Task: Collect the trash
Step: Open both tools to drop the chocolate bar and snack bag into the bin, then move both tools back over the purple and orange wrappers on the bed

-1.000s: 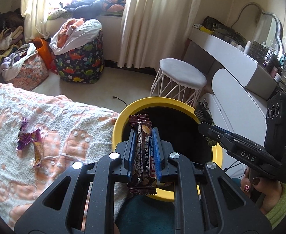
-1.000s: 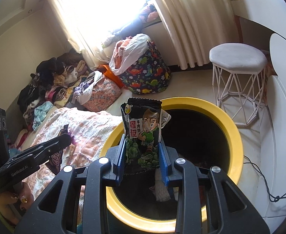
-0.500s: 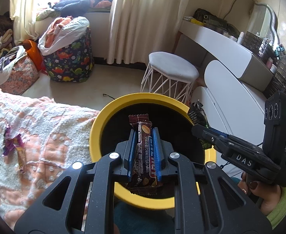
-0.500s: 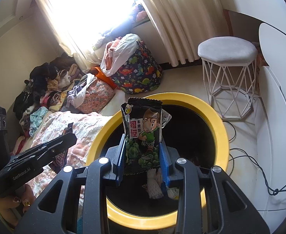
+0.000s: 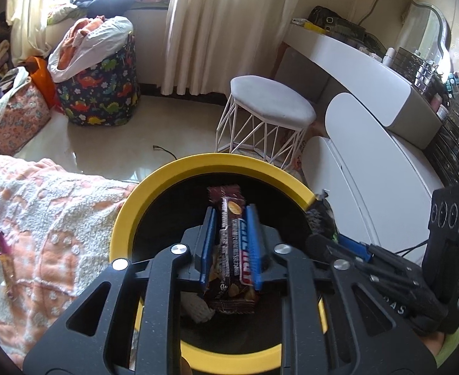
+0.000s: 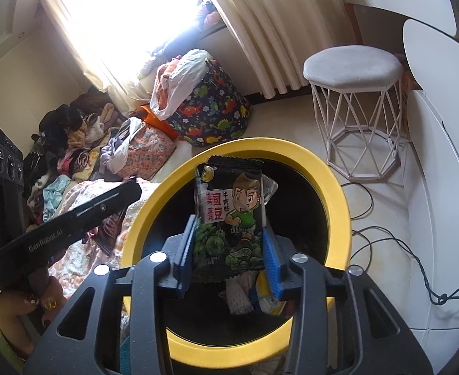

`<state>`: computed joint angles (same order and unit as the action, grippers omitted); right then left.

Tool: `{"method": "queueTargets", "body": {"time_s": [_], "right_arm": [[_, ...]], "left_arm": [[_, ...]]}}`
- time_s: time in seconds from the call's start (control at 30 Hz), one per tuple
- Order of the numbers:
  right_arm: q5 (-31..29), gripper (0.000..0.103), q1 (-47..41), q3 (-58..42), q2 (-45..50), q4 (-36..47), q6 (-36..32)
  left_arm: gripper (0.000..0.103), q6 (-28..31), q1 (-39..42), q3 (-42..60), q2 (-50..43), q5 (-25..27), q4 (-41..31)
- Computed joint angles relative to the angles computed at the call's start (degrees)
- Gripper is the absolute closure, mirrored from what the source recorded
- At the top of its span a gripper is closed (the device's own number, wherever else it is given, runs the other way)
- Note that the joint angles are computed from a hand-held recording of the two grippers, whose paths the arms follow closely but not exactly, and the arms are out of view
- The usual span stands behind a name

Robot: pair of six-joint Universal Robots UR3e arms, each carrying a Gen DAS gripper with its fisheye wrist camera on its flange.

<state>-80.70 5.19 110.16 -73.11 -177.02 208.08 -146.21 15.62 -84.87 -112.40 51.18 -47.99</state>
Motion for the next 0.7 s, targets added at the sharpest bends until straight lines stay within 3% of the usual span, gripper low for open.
{"method": "queueTargets", "body": {"time_s": [0.37,0.7], "right_arm": [[-3.2,0.046,1.1,-1.2,0.2,0.5,-0.2],[-7.3,0.031,4.3,-3.3,-0.1,-0.9,-1.8]], "left_arm": [[0.013,-2.6,2.5,-1.8,1.3,-2.3,2.2],[0.011,-3.1,7.5,-6.7,5.3,-4.6,6.5]]}}
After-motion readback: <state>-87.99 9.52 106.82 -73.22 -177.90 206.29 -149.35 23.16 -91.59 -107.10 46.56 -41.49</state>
